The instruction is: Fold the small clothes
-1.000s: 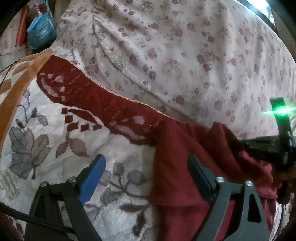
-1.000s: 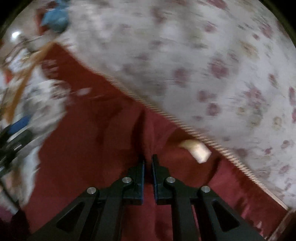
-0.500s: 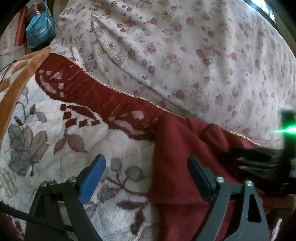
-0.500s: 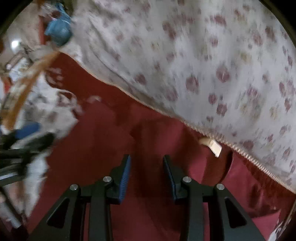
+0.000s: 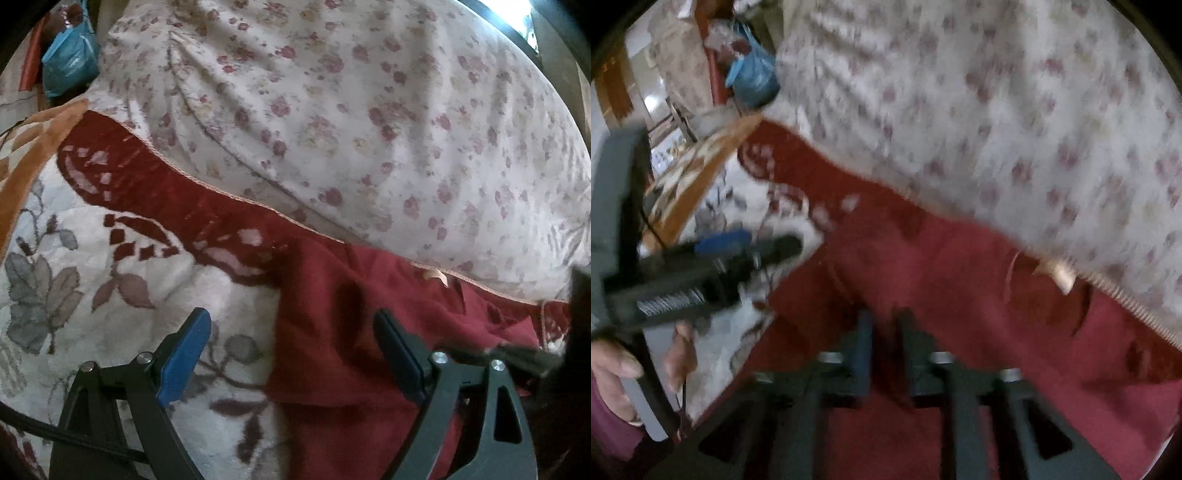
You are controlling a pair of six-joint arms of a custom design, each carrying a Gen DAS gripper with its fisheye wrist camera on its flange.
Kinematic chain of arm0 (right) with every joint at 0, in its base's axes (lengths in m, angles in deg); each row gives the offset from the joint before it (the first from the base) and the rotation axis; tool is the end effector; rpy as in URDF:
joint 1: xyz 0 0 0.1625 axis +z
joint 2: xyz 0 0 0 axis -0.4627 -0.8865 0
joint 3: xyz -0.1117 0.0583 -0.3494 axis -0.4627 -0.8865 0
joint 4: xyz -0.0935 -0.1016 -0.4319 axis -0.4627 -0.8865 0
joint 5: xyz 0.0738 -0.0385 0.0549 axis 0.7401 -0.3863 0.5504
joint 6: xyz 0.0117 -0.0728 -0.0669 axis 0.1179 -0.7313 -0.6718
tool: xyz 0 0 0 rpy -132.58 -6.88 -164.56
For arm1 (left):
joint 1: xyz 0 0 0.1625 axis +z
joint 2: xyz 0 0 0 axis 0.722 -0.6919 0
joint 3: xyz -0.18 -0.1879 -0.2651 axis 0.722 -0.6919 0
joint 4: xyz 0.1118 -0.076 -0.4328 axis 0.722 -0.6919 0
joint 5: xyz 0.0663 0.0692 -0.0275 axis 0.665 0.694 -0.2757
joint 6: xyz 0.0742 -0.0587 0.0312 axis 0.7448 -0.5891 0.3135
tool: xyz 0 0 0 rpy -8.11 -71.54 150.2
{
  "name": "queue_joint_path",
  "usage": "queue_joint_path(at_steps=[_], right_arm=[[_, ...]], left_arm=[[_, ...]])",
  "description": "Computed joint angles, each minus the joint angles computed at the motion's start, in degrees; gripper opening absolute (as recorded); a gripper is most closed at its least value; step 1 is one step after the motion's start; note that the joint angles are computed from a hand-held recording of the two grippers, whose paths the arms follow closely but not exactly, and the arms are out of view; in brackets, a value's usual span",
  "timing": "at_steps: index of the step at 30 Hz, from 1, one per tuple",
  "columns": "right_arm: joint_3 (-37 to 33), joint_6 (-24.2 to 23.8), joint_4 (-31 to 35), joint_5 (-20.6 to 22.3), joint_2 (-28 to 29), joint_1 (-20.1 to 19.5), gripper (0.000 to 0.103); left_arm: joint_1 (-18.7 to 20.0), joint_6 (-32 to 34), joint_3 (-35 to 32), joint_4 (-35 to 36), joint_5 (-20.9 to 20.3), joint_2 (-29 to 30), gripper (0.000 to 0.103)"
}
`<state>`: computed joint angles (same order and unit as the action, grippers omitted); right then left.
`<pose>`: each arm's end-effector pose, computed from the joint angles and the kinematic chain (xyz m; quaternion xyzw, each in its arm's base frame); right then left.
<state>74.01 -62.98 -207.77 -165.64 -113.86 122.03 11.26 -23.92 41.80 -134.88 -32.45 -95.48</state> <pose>0.1507 -0.6976 0.0902 0.2264 -0.9121 0.2407 0.2428 -0.2102 -0.6932 0.1430 0.1565 0.9118 -0.2924 0.2422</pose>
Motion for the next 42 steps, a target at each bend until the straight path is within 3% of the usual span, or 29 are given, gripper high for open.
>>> queue_joint_path(at_steps=[1,3,5,8,10,13,15,17,19,21,23,29,31,34,35,40,42], right_arm=[[0.2,3.8,3.1,-0.3,-0.6,-0.6,0.051],[4.7,8.1,2.8,3.6,-4.9,-2.2,0.051],[10.0,7.7,-1.8,3.3,-9.4,-2.7,0.052],[17.7,6.7,-7.2,1.7,-16.8,-3.4,0.065],[21.5,6.8,-10.1,-0.2,-21.1,-4.2,0.068],[25.7,7.3,-12.2,-3.1,-26.8,-6.1,0.068],[27.2,8.6,-12.9,-4.4,-29.4,-7.2,0.068],[28.5,10.2,-14.4,-4.3,-31.6,-9.0,0.069],[28.4,11.9,-14.8,-3.9,-32.7,-10.7,0.075],[27.6,14.5,-14.1,-3.8,-33.1,-12.6,0.080],[26.1,17.4,-12.6,-2.8,-32.3,-14.0,0.080],[20.3,23.4,-8.5,1.7,-27.7,-16.3,0.080],[19.6,24.6,-7.8,2.1,-26.8,-16.3,0.080],[20.1,23.8,-7.4,2.5,-26.6,-16.1,0.080],[20.4,23.6,-7.1,2.7,-26.7,-16.1,0.080],[22.7,24.4,-7.2,4.5,-28.7,-16.7,0.081],[23.3,24.5,-7.3,4.9,-29.5,-16.8,0.082]], left_arm=[[0.0,-0.2,0.1,0.3,-0.3,0.0,0.089],[-0.1,0.0,0.1,0.3,-1.1,0.0,0.089],[-0.4,0.4,0.2,-0.5,-1.7,0.1,0.089],[-0.9,2.0,-0.2,-1.2,-2.2,1.1,0.089],[-1.3,3.2,-1.0,0.2,-1.5,2.3,0.085],[-1.6,4.9,-2.6,2.4,0.1,4.6,0.069],[-1.4,4.7,-4.1,5.6,0.9,6.0,0.044],[-1.3,4.4,-5.1,8.1,2.5,7.4,0.033],[-1.6,5.4,-4.3,5.8,4.2,7.5,0.020],[-1.6,4.5,-3.6,4.9,2.7,6.4,0.008],[-1.6,5.0,-2.7,2.8,0.5,5.0,0.003],[-1.3,4.5,-3.1,4.1,-0.6,4.3,0.003],[-0.9,3.6,-3.7,5.0,-1.9,4.3,0.010],[-0.2,2.2,-4.4,6.3,-4.8,4.2,0.049],[-0.3,2.2,-4.2,5.6,-4.8,4.2,0.055],[-0.5,3.0,-5.8,7.8,-2.6,6.7,0.055],[-0.5,3.5,-6.1,8.9,-1.5,7.5,0.046]])
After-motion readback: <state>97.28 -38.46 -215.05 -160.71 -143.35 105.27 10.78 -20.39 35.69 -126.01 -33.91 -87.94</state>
